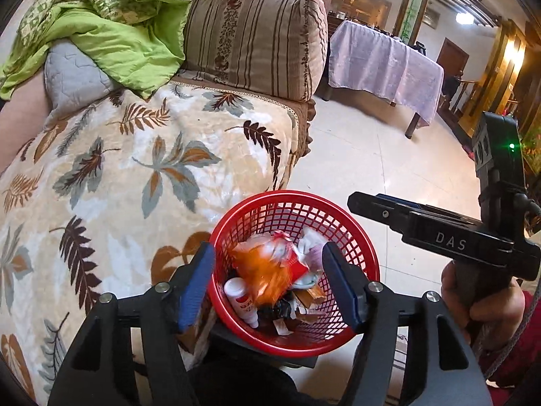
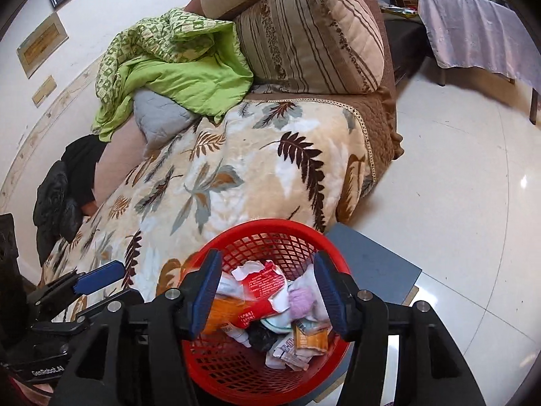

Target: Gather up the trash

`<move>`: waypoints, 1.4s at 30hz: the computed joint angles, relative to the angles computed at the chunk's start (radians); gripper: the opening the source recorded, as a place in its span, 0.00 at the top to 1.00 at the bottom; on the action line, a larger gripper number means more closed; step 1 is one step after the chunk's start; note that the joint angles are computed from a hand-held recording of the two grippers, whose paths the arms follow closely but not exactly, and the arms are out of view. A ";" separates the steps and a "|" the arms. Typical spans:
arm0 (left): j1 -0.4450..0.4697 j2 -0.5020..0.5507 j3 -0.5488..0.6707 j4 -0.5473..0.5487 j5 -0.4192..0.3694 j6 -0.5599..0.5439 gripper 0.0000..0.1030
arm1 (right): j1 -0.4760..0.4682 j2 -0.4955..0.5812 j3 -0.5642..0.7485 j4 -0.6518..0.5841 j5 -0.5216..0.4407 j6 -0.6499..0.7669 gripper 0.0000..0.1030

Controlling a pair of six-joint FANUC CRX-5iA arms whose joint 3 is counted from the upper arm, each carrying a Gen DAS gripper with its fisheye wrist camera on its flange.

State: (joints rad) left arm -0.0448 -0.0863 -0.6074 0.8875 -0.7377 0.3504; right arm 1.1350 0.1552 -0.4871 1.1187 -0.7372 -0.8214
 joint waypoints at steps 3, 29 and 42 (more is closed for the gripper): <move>0.016 -0.021 -0.018 0.028 0.008 -0.012 0.35 | 0.012 0.010 0.023 -0.011 -0.031 0.025 0.39; 0.295 -0.323 -0.313 0.262 0.355 -0.155 0.09 | 0.082 0.344 0.543 -0.134 -0.112 0.541 0.16; 0.237 -0.484 -0.435 0.333 0.423 -0.285 0.03 | 0.177 0.408 0.637 -0.226 -0.461 0.432 0.03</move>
State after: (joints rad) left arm 0.1918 -0.5703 -1.0426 1.2201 -0.3150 0.0650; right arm 1.3115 0.5632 0.1503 0.8923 -1.1986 -0.3892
